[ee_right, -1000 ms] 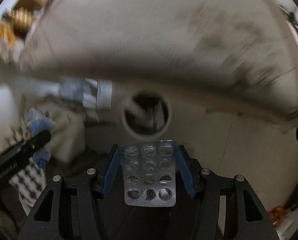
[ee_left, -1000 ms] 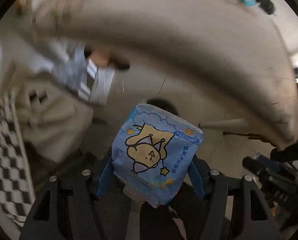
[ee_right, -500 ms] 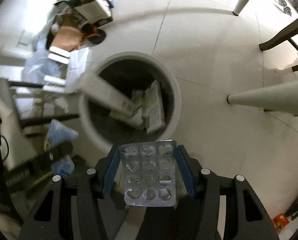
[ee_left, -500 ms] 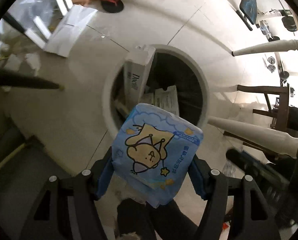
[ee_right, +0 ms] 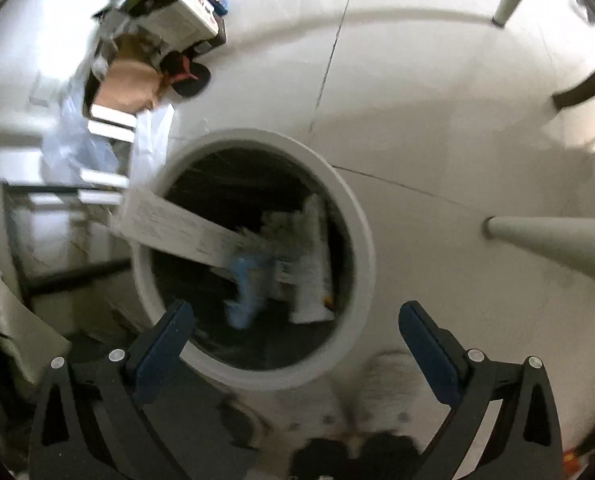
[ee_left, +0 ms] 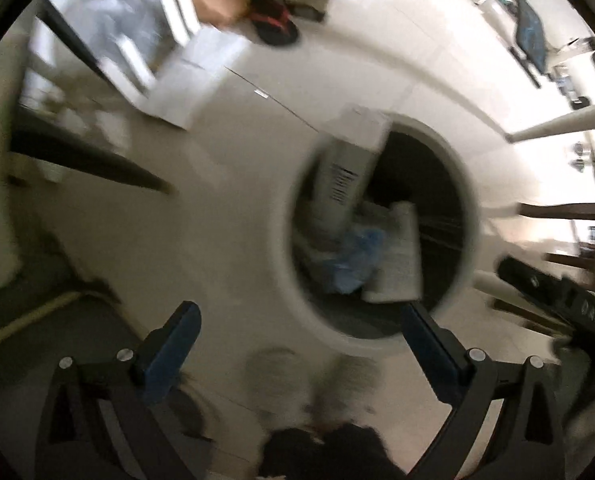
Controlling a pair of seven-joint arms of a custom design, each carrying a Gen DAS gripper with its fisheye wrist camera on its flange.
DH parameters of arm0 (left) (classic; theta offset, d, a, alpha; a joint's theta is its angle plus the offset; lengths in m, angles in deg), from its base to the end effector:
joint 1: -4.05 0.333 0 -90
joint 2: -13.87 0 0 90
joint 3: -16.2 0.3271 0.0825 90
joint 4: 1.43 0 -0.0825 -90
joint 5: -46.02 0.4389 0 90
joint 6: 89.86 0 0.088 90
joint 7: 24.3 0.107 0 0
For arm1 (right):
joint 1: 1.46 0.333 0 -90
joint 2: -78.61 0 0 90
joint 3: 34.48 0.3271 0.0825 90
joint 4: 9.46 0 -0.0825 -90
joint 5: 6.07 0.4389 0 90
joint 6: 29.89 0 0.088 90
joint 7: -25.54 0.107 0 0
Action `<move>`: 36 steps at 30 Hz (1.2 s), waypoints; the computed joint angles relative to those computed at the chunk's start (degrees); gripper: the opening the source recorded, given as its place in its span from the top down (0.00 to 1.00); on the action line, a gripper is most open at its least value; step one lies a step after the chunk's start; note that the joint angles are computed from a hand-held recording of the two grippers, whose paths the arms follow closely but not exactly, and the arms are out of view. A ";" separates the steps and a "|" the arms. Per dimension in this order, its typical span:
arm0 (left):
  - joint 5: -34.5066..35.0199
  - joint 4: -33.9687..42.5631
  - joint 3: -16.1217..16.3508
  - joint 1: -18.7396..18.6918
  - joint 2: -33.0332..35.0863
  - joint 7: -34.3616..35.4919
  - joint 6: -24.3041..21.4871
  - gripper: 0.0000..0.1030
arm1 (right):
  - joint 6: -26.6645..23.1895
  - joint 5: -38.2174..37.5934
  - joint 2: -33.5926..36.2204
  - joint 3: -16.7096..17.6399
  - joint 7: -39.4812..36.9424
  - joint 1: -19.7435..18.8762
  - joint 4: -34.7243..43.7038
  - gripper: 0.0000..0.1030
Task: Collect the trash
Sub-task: 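Carry both items over the bin and open both tools, then return both tools to the table and grasp the green-blue snack bag with right tool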
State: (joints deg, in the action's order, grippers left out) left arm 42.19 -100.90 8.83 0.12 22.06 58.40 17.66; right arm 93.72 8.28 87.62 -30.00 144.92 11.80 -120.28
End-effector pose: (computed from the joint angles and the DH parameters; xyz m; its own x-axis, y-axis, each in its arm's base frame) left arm 0.6461 -0.1306 0.4843 -0.0477 -0.9956 0.0809 -0.9987 0.0488 0.0127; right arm 0.6164 0.2062 0.3969 -0.3294 -0.9177 -0.2221 -0.9441 0.3225 0.0680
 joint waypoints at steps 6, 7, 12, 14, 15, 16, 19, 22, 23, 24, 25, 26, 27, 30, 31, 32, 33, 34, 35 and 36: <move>9.99 -2.96 0.08 -0.77 -4.69 -1.13 -0.79 0.01 | -7.31 -12.54 -2.03 0.75 4.58 3.57 1.15 0.00; 10.12 -3.08 0.02 -0.67 -5.24 -0.98 -1.23 0.01 | -7.60 -13.20 -2.62 0.87 5.31 3.94 1.05 0.00; 10.23 -1.51 -0.70 -0.83 -6.70 -0.85 -4.09 0.01 | -9.72 -14.05 -5.41 0.84 8.35 4.61 0.97 0.00; 9.76 -0.53 -0.90 -0.92 -7.05 -0.57 -5.20 0.01 | -10.62 -14.10 -6.93 0.79 8.65 4.69 1.01 0.00; 9.80 0.22 -1.03 -1.03 -7.23 -0.60 -5.95 0.01 | -11.56 -14.80 -7.44 0.80 8.79 4.78 1.57 0.00; 9.53 0.72 -1.12 -1.11 -7.42 -0.59 -6.45 0.01 | -12.44 -15.22 -8.02 0.82 8.69 4.86 1.87 0.00; 8.99 2.90 -1.39 -1.36 -7.99 -0.50 -8.67 0.01 | -15.36 -16.25 -9.66 0.82 9.06 5.00 3.50 0.00; 7.76 5.85 -1.54 -1.53 -8.46 -0.50 -11.81 0.01 | -18.21 -16.80 -11.51 0.80 9.20 5.06 5.35 0.00; 7.60 6.77 -1.61 -1.60 -8.54 -0.56 -12.80 0.01 | -19.22 -16.78 -12.17 0.78 9.12 5.07 5.97 0.00; 7.31 8.21 -1.67 -1.67 -8.54 -0.63 -14.28 0.01 | -20.71 -16.83 -12.87 0.81 8.90 5.12 7.14 0.00; 7.09 9.39 -1.67 -1.68 -8.57 -0.58 -15.37 0.01 | -21.70 -16.79 -13.30 0.84 8.81 5.16 7.96 0.00; 7.05 10.83 -1.73 -1.75 -8.57 -0.66 -16.83 0.01 | -22.87 -16.71 -13.75 0.87 8.71 5.21 8.92 0.00; 7.12 12.75 -1.84 -1.87 -8.38 -0.80 -18.72 0.01 | -24.51 -16.78 -14.11 0.93 8.79 5.26 10.27 0.00; 7.04 18.08 -1.89 -2.07 -7.77 -0.88 -23.07 0.01 | -29.31 -16.13 -15.18 0.94 9.41 5.29 14.57 0.00; 7.29 20.34 -1.95 -2.19 -7.38 -1.05 -24.67 0.01 | -31.20 -16.16 -15.39 1.00 9.51 5.33 16.48 0.00; 7.30 22.64 -1.94 -2.27 -6.83 -1.33 -26.28 0.01 | -32.77 -15.95 -15.50 1.02 9.51 5.36 18.36 0.00; 7.26 25.95 -1.91 -2.36 -5.94 -1.91 -28.41 0.01 | -34.61 -15.85 -15.41 1.06 9.40 5.40 20.59 0.00; 7.46 28.80 -1.91 -2.53 -5.07 -2.34 -30.11 0.01 | -36.37 -15.75 -15.07 1.10 9.28 5.44 22.90 0.00; 7.68 32.36 -1.94 -2.78 -3.82 -2.62 -32.18 0.01 | -38.01 -15.49 -14.60 1.08 9.15 5.43 25.27 0.00; 8.09 36.38 -1.99 -3.13 -2.21 -2.68 -34.49 0.01 | -39.94 -15.32 -13.95 1.11 9.14 5.45 28.15 0.00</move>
State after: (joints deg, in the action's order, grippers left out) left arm 50.28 -64.52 6.84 -3.02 19.85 55.72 -16.84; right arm 53.78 -7.03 73.66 -28.89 154.07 17.25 -92.13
